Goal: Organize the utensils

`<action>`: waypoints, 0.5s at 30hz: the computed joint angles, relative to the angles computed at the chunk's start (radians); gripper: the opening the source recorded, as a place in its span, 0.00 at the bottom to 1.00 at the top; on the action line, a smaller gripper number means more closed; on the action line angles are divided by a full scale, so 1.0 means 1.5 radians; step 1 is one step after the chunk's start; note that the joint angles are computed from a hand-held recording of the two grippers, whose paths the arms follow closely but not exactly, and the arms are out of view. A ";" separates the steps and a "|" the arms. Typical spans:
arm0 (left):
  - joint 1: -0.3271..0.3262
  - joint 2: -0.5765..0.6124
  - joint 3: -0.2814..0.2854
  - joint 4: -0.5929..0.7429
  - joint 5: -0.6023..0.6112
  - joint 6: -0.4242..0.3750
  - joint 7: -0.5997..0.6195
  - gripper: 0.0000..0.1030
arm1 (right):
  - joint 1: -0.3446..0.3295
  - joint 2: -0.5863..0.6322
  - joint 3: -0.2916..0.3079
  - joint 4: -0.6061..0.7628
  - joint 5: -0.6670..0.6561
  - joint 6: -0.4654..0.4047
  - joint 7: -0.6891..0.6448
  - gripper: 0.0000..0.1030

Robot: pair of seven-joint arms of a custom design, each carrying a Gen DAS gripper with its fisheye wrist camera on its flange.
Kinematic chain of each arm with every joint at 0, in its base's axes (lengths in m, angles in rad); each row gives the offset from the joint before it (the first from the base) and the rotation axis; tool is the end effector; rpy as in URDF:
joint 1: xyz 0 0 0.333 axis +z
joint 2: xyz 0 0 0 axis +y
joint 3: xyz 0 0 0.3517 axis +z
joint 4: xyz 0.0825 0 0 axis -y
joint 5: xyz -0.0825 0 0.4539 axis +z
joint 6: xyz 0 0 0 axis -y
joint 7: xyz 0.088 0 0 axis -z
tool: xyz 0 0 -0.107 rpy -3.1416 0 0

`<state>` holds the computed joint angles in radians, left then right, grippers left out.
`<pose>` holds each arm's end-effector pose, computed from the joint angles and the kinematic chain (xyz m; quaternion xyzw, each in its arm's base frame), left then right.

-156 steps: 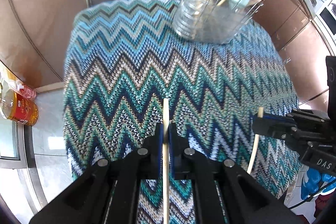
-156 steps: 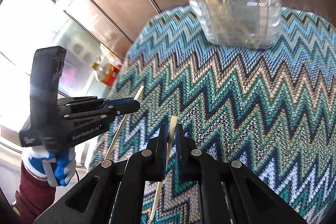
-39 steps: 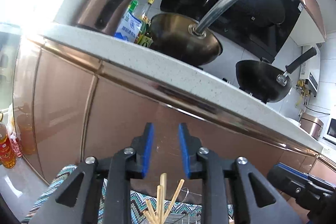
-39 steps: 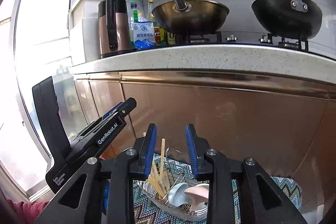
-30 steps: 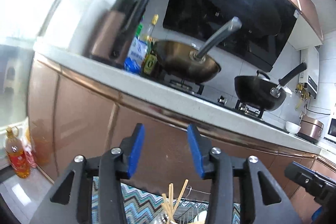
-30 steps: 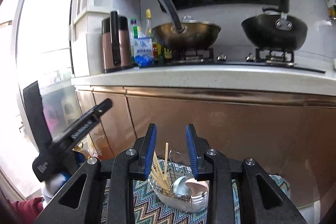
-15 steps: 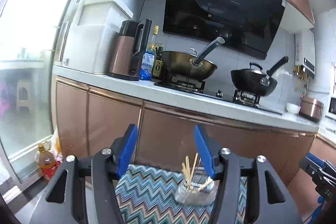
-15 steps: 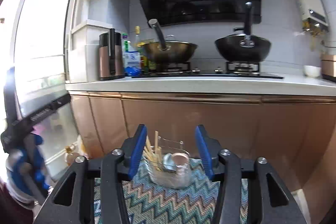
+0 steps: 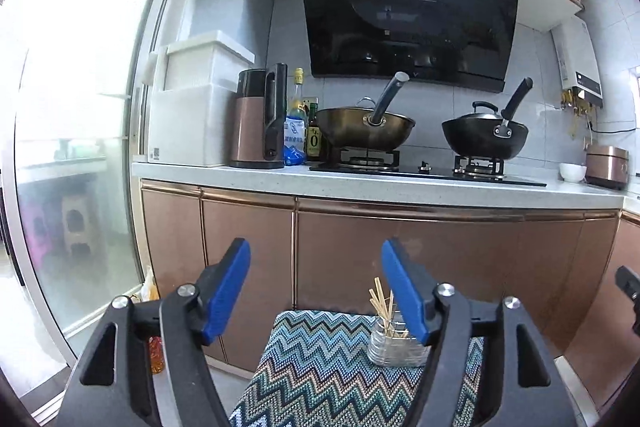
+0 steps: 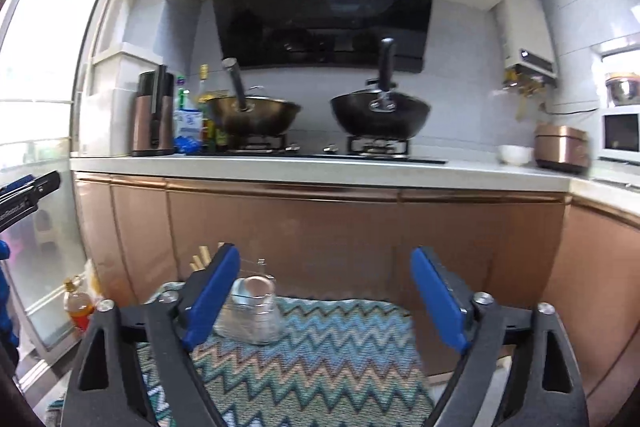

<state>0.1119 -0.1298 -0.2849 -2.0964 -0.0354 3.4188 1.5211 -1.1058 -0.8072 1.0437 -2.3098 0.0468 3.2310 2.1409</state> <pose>0.5951 -0.1108 0.6650 -0.4998 0.5584 -0.5131 0.4185 0.5310 0.1159 0.6358 -0.4522 0.5989 -0.5521 0.3633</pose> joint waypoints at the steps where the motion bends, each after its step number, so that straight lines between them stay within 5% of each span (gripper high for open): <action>1: -0.013 -0.004 0.020 -0.007 0.041 0.002 -0.034 0.66 | 0.001 -0.011 -0.005 -0.008 0.004 -0.003 0.005 0.94; 3: -0.038 -0.007 0.044 -0.011 0.059 0.006 -0.040 0.66 | 0.004 -0.022 -0.011 -0.019 0.008 -0.006 0.012 0.96; 8: -0.014 -0.021 0.015 -0.029 0.046 0.022 -0.016 0.69 | -0.002 -0.027 -0.015 -0.031 0.010 -0.015 0.036 1.00; 12: 0.029 -0.025 -0.039 -0.033 -0.017 0.024 0.044 0.70 | -0.010 -0.034 -0.013 -0.038 0.006 -0.022 0.055 1.00; 15: 0.100 -0.030 -0.123 -0.027 -0.116 0.013 0.116 0.71 | -0.013 -0.037 -0.012 -0.041 0.000 -0.028 0.069 1.00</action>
